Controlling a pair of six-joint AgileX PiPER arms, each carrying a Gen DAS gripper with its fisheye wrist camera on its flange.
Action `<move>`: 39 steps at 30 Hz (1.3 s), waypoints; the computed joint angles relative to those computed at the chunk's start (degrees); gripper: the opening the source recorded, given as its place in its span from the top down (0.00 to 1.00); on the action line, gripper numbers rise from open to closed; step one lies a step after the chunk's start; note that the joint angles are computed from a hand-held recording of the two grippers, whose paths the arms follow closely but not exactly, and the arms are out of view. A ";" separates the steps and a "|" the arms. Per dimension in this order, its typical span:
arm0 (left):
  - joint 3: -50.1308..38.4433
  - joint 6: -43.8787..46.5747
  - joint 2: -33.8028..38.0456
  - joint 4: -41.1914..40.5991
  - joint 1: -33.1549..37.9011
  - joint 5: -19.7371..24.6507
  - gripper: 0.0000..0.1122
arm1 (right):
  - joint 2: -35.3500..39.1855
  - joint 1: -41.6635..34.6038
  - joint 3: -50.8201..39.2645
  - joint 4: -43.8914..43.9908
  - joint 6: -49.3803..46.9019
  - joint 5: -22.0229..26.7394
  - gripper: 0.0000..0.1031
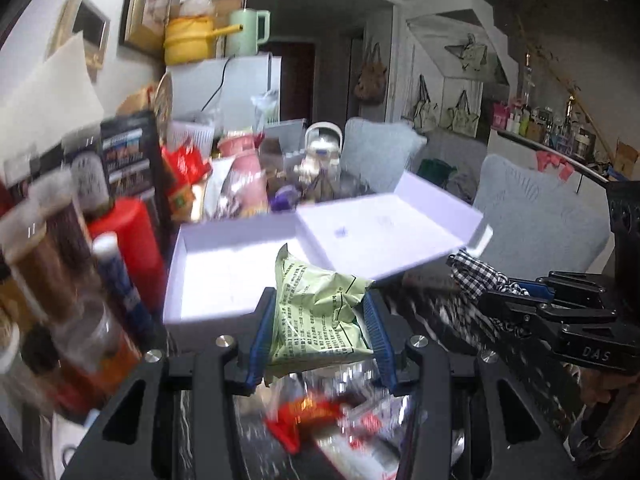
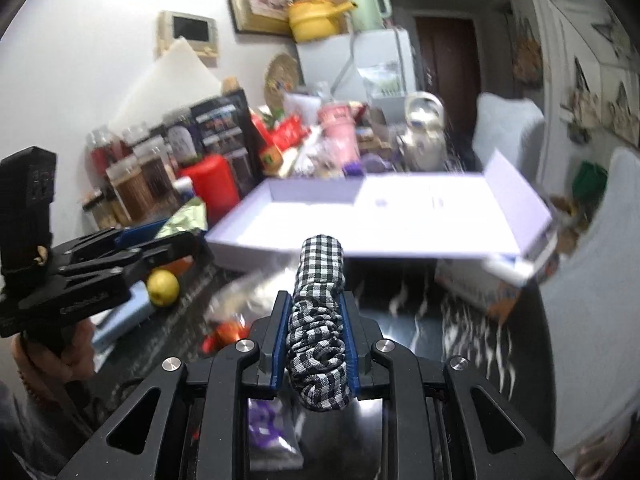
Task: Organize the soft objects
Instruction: 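Lift both held items and carry them over the open white box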
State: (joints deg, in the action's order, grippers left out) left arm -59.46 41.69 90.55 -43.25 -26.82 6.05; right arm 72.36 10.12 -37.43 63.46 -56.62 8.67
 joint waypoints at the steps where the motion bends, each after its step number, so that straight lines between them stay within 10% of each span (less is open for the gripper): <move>1: -1.46 0.64 0.31 -0.32 0.28 0.72 0.61 | 0.16 -0.37 -1.22 -0.86 0.52 0.94 0.77; 14: -20.17 -31.24 10.04 33.86 0.29 2.36 0.61 | 9.70 -3.09 -19.74 -6.92 4.20 6.15 0.77; 22: -34.74 -27.85 19.51 29.86 2.66 6.04 0.61 | 20.60 -4.39 -32.99 -5.33 3.78 8.62 0.77; 39: -75.15 -42.74 46.73 42.55 8.71 30.49 0.61 | 48.06 -4.65 -67.64 -23.75 25.21 20.76 0.77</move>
